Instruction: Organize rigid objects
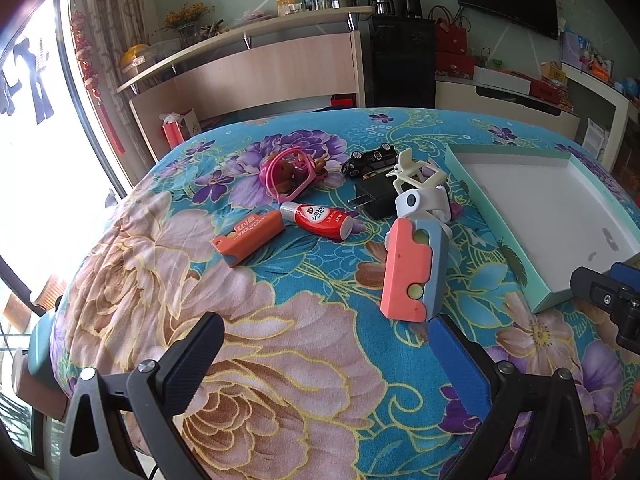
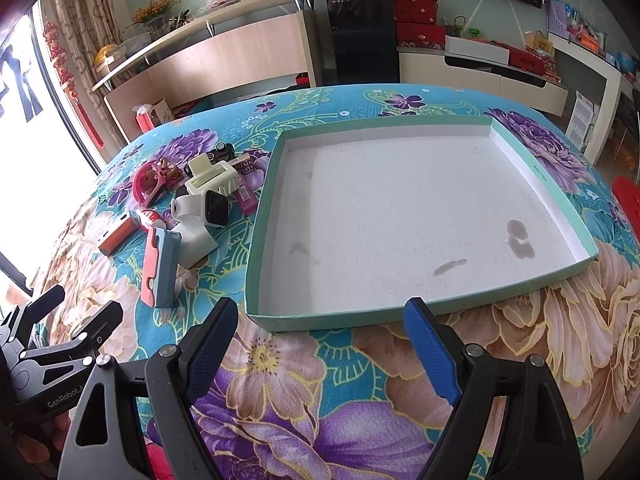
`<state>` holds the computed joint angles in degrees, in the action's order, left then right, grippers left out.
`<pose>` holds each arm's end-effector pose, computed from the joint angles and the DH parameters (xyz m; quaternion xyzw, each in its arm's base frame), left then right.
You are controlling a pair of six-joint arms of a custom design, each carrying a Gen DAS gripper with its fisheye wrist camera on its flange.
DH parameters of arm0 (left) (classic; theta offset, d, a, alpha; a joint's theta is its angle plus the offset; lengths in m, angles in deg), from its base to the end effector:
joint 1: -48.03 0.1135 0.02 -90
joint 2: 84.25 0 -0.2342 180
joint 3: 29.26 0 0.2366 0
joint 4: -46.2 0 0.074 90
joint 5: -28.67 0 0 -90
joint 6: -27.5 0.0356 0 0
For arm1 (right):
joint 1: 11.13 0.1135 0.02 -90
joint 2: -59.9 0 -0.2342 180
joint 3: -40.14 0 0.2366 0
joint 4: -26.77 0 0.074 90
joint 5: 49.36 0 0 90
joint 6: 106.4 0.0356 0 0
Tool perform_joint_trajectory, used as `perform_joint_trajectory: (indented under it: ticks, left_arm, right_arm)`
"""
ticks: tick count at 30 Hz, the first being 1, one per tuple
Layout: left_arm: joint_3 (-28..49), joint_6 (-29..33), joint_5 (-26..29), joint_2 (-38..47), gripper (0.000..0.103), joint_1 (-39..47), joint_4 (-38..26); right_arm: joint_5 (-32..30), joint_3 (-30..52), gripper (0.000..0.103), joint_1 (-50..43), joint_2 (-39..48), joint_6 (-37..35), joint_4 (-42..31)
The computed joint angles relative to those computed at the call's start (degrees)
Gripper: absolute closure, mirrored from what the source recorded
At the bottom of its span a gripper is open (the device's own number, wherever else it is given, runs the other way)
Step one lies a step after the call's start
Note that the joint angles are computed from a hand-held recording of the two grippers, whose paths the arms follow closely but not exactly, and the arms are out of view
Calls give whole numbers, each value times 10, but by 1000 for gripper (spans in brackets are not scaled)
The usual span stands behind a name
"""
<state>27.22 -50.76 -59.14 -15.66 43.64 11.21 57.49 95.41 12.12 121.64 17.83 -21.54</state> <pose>0.2396 -0.0198 0.2016 0.1375 0.9204 0.0057 0.3660 0.1938 0.0720 0.2048 0.1343 0.9343 0.0215 0.3296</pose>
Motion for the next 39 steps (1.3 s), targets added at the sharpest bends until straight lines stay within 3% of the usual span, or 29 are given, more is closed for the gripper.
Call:
perform_joint_trajectory:
  ticks: [14,35,39]
  left_arm:
    - [-6,-5,37,-16,0,28,0]
    - [32,-27,150,28,0,124,-31]
    - [59,-14,119,75,0,134,-35]
  right_arm:
    - [52,32,17,32,25,10,-42]
    - [99,78,17,91,87,12,-76]
    - [91,86,17,94,79,7,-66]
